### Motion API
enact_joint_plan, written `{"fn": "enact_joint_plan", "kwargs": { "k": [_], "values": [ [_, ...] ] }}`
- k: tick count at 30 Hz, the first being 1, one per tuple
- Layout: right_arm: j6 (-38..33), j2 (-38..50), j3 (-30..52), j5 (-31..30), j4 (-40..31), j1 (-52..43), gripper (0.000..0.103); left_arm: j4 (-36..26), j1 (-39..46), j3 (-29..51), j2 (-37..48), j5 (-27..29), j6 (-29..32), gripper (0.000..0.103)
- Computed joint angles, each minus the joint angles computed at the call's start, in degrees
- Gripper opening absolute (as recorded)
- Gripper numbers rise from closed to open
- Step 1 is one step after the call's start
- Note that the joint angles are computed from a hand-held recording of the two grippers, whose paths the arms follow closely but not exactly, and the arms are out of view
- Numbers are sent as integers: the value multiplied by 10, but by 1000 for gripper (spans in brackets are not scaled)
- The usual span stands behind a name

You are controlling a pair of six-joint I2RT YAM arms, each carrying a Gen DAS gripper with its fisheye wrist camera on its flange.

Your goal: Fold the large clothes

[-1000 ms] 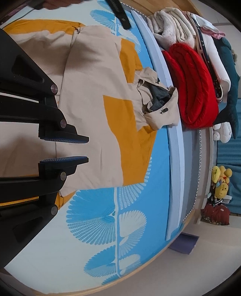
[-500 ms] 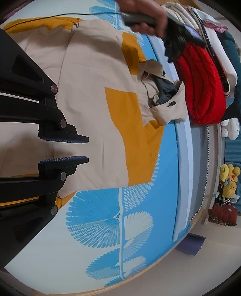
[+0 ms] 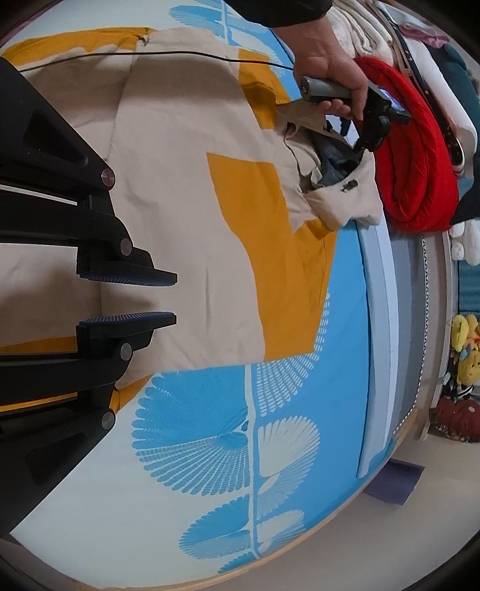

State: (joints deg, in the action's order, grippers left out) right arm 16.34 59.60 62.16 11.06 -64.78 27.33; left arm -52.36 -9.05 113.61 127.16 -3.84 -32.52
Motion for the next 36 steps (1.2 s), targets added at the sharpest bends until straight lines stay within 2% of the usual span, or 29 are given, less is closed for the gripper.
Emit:
{"fn": "enact_joint_plan", "kwargs": {
  "k": [1,3,6,10,12,14,16,17,19,20,21,23,24,25,27,28,29,30,31,32,35,36],
  "values": [
    [2,-1,-2,1,0,-1,16,-24,-4,23,12,-15,16,10],
    [1,0,-5,0,0,1,16,-32,-8,24,4,-28,28,3],
    [1,2,-6,1,-5,1,16,-19,-20,-18,-55,-63,38,2],
    [2,-2,7,2,-11,-1,16,37,-72,-137,-209,-77,95,1],
    [5,-6,11,-2,-12,-1,16,47,-123,-195,-285,-103,127,1],
    [10,-9,12,-3,-14,1,16,45,-205,-271,-386,-138,146,1],
    [18,-13,15,-9,-21,0,16,30,-290,-334,-464,-177,134,1],
    [22,-17,19,-16,-25,-4,16,17,-332,-359,-491,-192,112,1],
    [25,-24,31,-22,-32,-7,16,-45,-450,-426,-547,-252,14,2],
    [27,-27,38,-21,-36,-6,16,-77,-492,-454,-565,-262,-47,3],
    [30,-31,43,-23,-38,-6,16,-115,-545,-482,-576,-261,-140,6],
    [34,-40,50,-35,-38,-13,16,-160,-613,-515,-598,-244,-284,6],
    [35,-46,52,-43,-36,-18,16,-179,-651,-522,-610,-244,-352,6],
    [36,-50,54,-47,-34,-21,16,-220,-706,-516,-613,-257,-444,8],
    [41,-60,55,-62,-28,-27,16,-293,-766,-492,-610,-263,-590,13],
    [42,-65,56,-76,-23,-31,16,-309,-775,-483,-612,-271,-633,15],
    [43,-68,57,-85,-19,-32,16,-323,-776,-486,-627,-284,-677,22],
    [46,-72,57,-100,-8,-32,16,-333,-771,-495,-643,-294,-708,34],
    [49,-73,57,-113,-2,-31,16,-329,-746,-508,-664,-300,-705,41],
    [51,-73,57,-123,3,-29,17,-314,-712,-533,-691,-298,-693,53],
    [70,-74,47,-148,25,-8,20,-190,-563,-631,-776,-236,-588,54],
    [80,-73,42,-153,32,4,21,-163,-538,-654,-784,-218,-579,53]
  ]
}}
